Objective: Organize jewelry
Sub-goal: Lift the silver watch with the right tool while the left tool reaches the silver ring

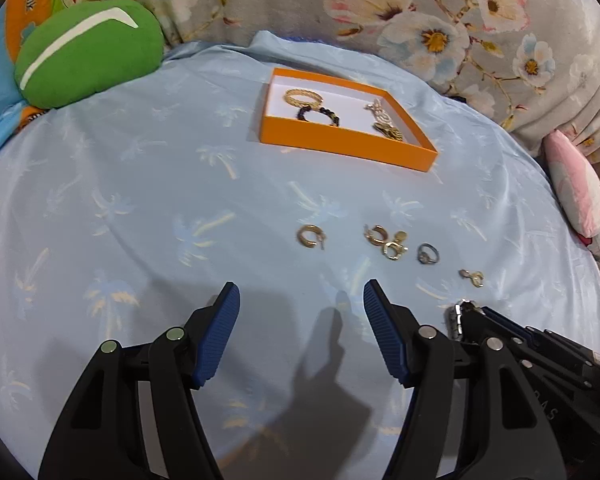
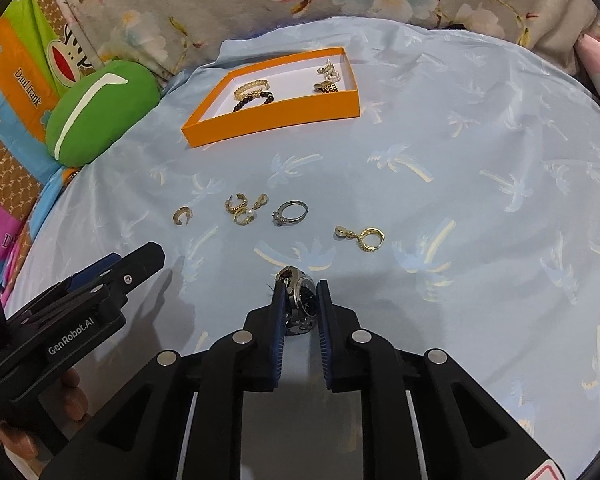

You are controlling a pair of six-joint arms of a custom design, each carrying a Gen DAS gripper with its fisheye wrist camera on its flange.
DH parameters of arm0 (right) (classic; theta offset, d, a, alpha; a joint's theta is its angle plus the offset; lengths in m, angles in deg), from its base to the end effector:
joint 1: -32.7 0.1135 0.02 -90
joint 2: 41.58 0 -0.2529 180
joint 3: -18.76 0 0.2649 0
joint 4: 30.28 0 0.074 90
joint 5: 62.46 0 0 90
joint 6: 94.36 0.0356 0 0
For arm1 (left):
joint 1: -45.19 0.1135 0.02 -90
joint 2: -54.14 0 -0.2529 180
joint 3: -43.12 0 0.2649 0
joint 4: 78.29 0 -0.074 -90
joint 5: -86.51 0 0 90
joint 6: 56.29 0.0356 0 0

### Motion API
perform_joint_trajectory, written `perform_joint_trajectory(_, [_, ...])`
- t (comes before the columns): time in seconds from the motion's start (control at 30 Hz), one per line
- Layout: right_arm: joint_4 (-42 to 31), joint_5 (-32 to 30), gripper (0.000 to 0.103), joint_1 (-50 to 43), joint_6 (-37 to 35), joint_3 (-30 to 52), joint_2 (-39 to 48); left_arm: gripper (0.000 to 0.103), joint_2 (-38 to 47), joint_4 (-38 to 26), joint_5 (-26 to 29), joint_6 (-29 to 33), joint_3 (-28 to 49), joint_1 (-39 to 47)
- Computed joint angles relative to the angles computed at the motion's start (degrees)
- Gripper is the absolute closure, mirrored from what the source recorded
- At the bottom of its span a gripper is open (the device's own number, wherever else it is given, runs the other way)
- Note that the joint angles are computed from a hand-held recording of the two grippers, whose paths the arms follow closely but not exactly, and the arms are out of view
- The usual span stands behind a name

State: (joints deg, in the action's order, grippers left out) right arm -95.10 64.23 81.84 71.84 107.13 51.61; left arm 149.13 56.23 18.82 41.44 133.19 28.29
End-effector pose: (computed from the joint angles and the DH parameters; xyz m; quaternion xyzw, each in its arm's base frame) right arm 0.2344 0.2385 0.2476 0.2727 0.8953 0.0068 0.3522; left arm 0.3540 -0.1217 0.2603 0.2609 0.8879 -0.2080 0.3167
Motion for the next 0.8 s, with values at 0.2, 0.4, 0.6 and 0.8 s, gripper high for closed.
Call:
perform_joint_trajectory(0.2, [-1.76,0.49,0.093,0.54,1.28,-2.43,-3.09,0.041,-0.59,-0.81,1.91,0.02,0.65,-4.15])
perform_joint_trajectory(0.4, [-2.63,0.42,0.093,1.00,2.91,-5.49,-6.44,0.053,4.05,-1.44,-2.89,-0.15,5.22,-11.57])
perform_joint_trajectory(0.6, [-1.26,0.14,0.093,0.86,3.12,-8.33,-9.09,0.070,7.82,-1.71,-6.80,0.21,8.62,-14.96])
perform_joint_trajectory(0.8, [0.55,-0.06,0.093,0.73,2.93,-10.00,-10.53,0.078,6.29,-0.36,-5.28,1.87,6.84,-14.90])
